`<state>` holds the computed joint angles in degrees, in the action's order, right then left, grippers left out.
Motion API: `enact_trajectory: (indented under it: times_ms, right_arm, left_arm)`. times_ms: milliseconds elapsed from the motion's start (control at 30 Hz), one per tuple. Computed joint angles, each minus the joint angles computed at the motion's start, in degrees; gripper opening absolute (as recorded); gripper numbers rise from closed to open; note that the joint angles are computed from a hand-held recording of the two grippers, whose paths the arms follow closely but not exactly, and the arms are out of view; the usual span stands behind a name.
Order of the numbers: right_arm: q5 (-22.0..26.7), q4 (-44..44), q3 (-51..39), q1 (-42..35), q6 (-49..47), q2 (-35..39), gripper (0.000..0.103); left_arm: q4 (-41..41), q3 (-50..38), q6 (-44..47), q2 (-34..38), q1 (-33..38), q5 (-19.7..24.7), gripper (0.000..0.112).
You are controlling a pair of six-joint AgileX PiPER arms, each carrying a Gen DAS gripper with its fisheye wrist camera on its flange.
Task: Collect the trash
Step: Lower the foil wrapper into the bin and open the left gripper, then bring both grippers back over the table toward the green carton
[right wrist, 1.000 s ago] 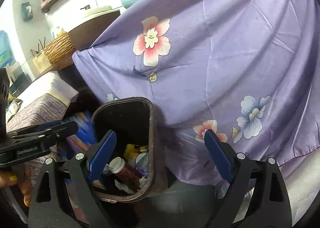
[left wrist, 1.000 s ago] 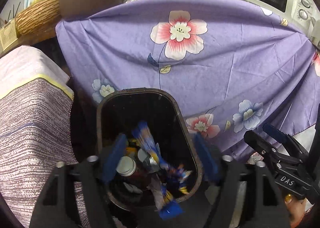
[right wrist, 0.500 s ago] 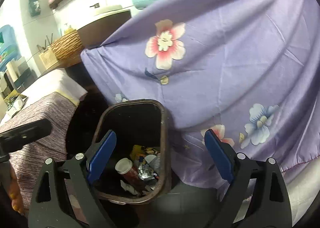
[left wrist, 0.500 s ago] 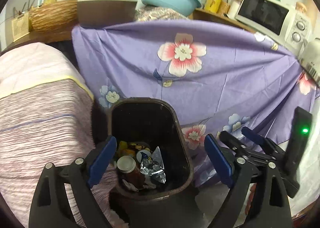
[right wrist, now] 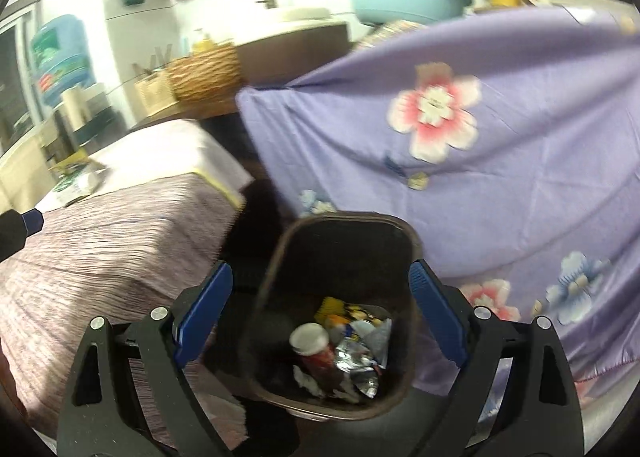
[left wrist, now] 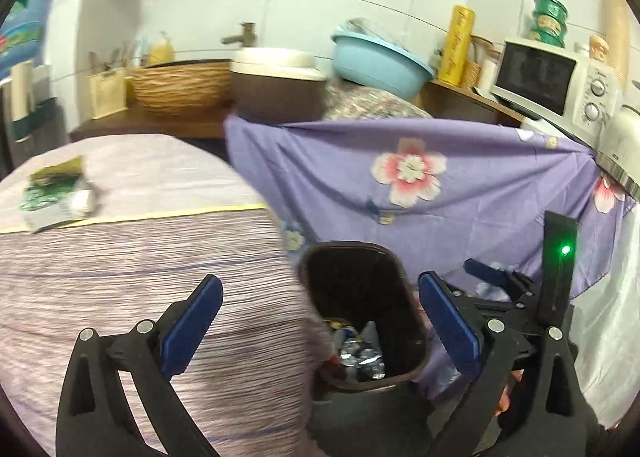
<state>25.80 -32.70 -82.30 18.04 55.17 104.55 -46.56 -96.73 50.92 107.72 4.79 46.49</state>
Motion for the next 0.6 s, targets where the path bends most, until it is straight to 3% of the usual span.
enact_trajectory:
  times_ms: [200,400,500,600]
  right_arm:
    - [2.0,2.6,-7.5,3.8,-5.2,2.6,0.09]
    - [5.0,9.9,-19.5,7.9,-16.7,8.0,0.09]
    - [8.1,15.9,-29.2,10.0,-25.4,12.9,0.091]
    - [14.3,19.7,-43.3,12.6,-33.2,19.9,0.091]
  left_arm:
    - [1.6,3.2,1.6,-2.9,6.3,-4.0,0.097]
    - [5.3,4.4,0.9,-3.7,12.7,-8.2,0.098]
    - [6.0,3.6,0.1,-3.1,16.4,-8.4,0.098]
    - [8.1,2.4,-2.0,-2.0,19.6,-8.4,0.098]
